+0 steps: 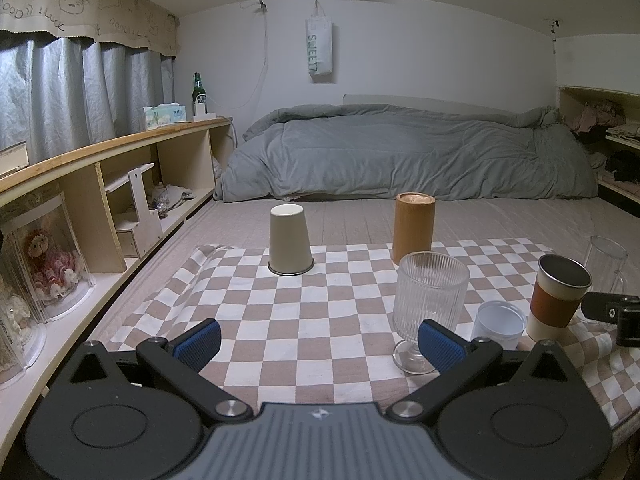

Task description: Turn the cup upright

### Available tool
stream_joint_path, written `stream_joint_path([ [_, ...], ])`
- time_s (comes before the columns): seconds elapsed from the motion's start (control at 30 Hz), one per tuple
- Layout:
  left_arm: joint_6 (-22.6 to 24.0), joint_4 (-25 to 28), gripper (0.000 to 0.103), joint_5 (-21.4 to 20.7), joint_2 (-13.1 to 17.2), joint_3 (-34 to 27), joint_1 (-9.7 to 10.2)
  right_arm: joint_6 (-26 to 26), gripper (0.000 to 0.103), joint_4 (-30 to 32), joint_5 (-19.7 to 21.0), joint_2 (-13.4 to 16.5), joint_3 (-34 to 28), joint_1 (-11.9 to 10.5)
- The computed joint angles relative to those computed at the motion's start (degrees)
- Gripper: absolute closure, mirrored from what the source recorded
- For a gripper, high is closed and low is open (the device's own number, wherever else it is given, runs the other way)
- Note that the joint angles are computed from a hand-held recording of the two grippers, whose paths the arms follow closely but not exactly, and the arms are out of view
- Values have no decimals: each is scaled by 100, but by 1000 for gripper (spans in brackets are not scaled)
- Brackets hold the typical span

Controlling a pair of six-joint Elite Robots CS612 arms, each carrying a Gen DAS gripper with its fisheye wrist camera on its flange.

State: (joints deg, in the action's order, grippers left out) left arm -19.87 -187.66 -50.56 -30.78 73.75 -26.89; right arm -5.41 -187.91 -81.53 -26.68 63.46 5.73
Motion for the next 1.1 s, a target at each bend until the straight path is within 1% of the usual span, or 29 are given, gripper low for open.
stream_joint_path([
  [0.17,-85,89,0,-130,17,-63,25,60,0,12,14,7,-18,7],
  [0.23,-137,180,0,-313,56,-181,72,95,0,43,24,49,-93,15],
  [0.37,-164,366,0,-405,130,-416,113,139,0,80,104,56,-126,8],
  [0.53,14,414,0,-468,271,-763,164,266,0,225,249,166,-364,7],
  [0.63,255,457,0,-429,423,-1120,205,325,0,343,318,239,-530,10],
  [0.73,522,524,0,-573,616,-1570,286,375,0,494,411,324,-709,5],
  [0.83,793,646,0,-984,850,-2119,408,403,0,645,502,400,-868,1],
  [0.93,1006,1024,0,-1540,1132,-2793,547,440,0,795,561,480,-1037,-6],
  [1.0,1031,1435,0,-1928,1384,-3373,645,497,0,868,564,532,-1137,-10],
  [1.1,1000,2386,1,-2539,1889,-4509,795,600,0,1027,603,620,-1318,-26],
])
